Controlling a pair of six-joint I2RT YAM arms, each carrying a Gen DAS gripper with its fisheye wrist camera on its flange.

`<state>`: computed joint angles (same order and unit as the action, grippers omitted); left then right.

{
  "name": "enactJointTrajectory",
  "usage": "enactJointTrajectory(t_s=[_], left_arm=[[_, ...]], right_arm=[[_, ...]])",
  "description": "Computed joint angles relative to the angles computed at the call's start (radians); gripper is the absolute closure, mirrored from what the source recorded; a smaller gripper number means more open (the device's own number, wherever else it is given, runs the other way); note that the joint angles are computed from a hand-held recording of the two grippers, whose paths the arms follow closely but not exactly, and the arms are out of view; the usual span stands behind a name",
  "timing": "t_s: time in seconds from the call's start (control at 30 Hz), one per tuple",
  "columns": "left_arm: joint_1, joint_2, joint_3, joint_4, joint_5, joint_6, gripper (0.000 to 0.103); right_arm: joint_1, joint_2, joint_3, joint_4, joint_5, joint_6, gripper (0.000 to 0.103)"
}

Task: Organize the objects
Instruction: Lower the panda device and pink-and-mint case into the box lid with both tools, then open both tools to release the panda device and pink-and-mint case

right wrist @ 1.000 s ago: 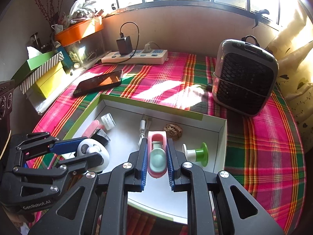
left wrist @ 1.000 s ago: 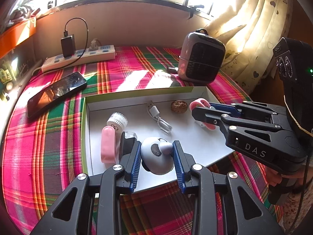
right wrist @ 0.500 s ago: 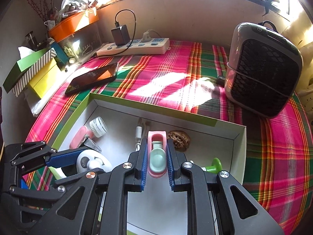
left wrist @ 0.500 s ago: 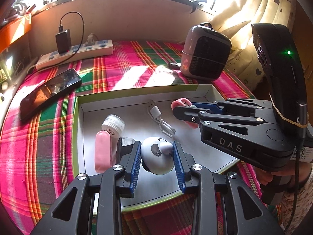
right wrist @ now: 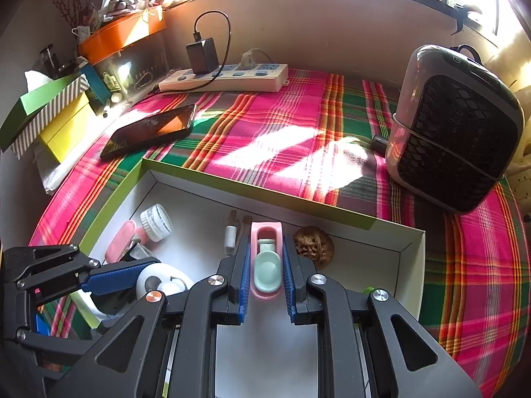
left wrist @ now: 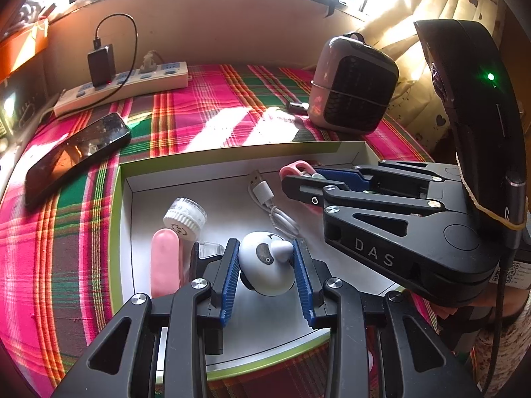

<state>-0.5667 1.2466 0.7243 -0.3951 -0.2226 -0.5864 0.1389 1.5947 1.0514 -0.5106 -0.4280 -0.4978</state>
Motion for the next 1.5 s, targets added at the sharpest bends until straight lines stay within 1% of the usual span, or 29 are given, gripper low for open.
enactJointTrajectory(t_s=[0.33, 0.4, 0.5, 0.6, 0.83, 1.03, 1.1, 1.17, 1.2, 1.23, 1.5], left_arm=[[-0.005, 0.036, 0.017, 0.007, -0.015, 0.021, 0.073], [0.001, 0.048, 0.024, 0.0, -0.007, 0.02, 0.072], [0.018, 0.042, 0.012, 0.013, 0.018, 0.011, 0.071], [0.009, 0.046, 0.017, 0.005, 0.004, 0.013, 0.071], [0.012, 0.047, 0.019, 0.007, 0.007, 0.013, 0.071], [0.008, 0.05, 0.018, 0.008, 0.007, 0.007, 0.069], [0.005, 0.052, 0.019, 0.007, 0.003, 0.008, 0.069], [0.007, 0.053, 0.019, 0.008, 0.006, 0.011, 0.069], [0.007, 0.052, 0.019, 0.008, 0.008, 0.01, 0.069], [0.008, 0.053, 0.019, 0.008, 0.01, 0.009, 0.069], [0.007, 0.049, 0.019, 0.007, 0.013, -0.001, 0.067]], right_arm=[[0.009, 0.017, 0.0, 0.016, 0.017, 0.004, 0.084], [0.01, 0.021, 0.005, 0.013, 0.017, 0.003, 0.084], [0.013, 0.025, 0.009, 0.01, 0.015, 0.005, 0.084], [0.014, 0.029, 0.011, 0.009, 0.019, 0.008, 0.085], [0.013, 0.032, 0.014, 0.005, 0.024, 0.008, 0.084], [0.016, 0.034, 0.014, 0.008, 0.028, 0.013, 0.084], [0.014, 0.034, 0.014, 0.007, 0.023, 0.015, 0.081], [0.012, 0.033, 0.015, 0.006, 0.018, 0.018, 0.074], [0.011, 0.03, 0.012, 0.008, 0.018, 0.02, 0.067], [0.011, 0.028, 0.01, 0.008, 0.017, 0.02, 0.065], [0.004, 0.01, -0.002, 0.002, 0.002, 0.031, 0.064]])
